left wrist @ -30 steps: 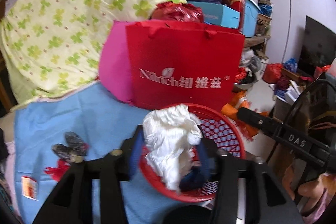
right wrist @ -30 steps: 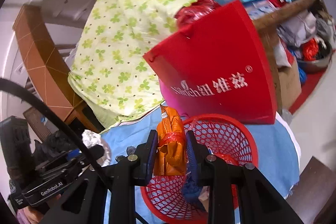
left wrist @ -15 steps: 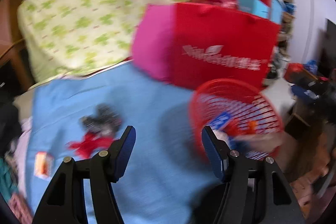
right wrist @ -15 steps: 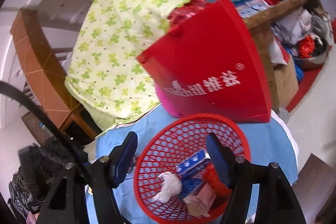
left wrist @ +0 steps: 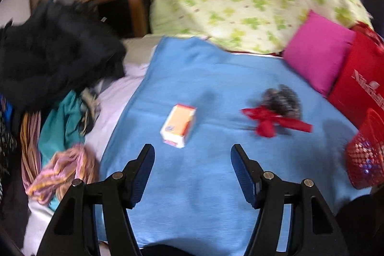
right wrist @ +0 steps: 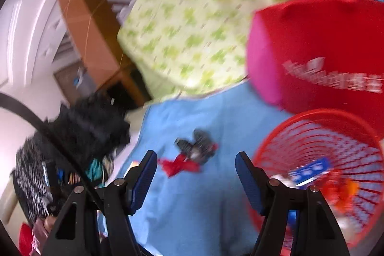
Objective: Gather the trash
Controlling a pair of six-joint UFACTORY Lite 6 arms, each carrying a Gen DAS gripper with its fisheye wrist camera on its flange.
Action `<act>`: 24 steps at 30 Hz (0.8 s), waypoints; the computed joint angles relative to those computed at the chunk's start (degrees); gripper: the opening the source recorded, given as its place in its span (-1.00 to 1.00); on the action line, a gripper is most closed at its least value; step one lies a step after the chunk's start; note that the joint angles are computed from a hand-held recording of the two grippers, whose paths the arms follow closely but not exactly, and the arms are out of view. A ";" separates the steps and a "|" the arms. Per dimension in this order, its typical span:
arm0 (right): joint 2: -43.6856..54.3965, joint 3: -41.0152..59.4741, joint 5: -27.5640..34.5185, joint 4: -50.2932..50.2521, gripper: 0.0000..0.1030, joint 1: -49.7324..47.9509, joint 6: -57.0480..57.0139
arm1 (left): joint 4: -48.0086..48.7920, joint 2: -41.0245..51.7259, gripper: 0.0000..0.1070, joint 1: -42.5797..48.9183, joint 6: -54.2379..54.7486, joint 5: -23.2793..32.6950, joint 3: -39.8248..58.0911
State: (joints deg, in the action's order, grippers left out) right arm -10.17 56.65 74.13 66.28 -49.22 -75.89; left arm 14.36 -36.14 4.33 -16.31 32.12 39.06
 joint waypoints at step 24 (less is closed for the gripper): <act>67.52 58.29 -33.24 -28.96 0.36 59.30 66.15 | -45.90 53.15 0.36 14.24 54.07 -11.72 26.61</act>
